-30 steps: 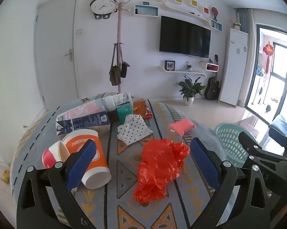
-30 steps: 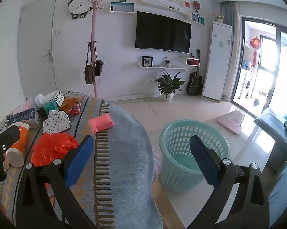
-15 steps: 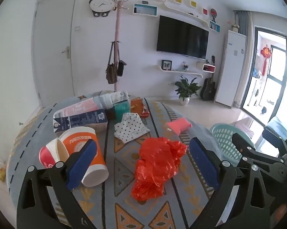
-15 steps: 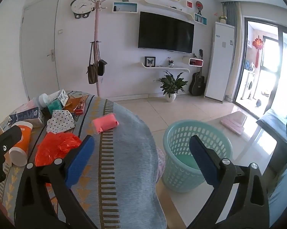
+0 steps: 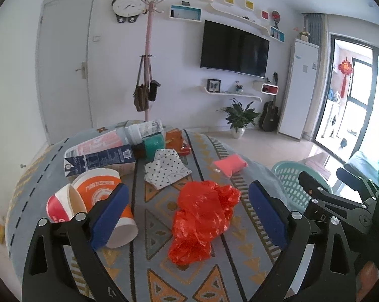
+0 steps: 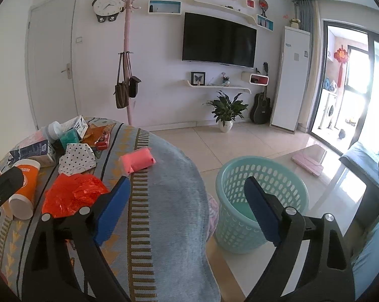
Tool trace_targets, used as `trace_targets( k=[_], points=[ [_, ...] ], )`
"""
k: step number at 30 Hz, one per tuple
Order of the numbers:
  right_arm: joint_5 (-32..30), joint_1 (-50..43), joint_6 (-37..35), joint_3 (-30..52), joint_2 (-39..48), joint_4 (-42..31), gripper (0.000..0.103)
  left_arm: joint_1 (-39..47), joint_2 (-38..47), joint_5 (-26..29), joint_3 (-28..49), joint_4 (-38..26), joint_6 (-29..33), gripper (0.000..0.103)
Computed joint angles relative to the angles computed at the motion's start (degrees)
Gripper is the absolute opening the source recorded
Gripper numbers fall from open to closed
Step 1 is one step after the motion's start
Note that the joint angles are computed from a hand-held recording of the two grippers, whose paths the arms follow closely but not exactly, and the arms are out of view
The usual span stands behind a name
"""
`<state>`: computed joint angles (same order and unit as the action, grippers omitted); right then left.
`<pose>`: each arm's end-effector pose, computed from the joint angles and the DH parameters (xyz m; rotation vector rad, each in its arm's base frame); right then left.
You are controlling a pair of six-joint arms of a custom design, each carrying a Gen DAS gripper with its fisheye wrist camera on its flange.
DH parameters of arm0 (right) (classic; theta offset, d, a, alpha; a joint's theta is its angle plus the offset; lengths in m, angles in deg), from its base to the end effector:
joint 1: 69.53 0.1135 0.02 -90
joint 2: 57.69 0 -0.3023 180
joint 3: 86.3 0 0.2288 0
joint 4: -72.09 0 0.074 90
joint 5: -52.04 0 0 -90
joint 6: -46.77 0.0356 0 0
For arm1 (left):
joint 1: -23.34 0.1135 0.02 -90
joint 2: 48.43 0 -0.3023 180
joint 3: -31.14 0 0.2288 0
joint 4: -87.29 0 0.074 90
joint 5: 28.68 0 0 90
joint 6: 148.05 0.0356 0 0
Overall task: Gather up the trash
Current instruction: 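Reach both tools toward the red plastic bag and pink packet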
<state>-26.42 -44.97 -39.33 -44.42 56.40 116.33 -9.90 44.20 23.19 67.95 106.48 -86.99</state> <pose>0.2844 0.1221 0.1205 -0.2446 2.0352 0.1020 0.2164 -0.1155 0.1653 -0.2762 2.0415 0.0739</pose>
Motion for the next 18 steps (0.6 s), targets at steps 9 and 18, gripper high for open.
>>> trace_targets(
  k=[9, 18],
  points=[
    [-0.1, -0.1, -0.3, -0.6, -0.5, 0.6, 0.087, 2.2, 1.0, 2.5, -0.7, 2.6, 1.5, 0.093],
    [-0.9, -0.6, 0.0, -0.1, -0.3, -0.4, 0.086, 2.5, 2.2, 4.5, -0.9, 3.3, 2.0, 0.093]
  ],
)
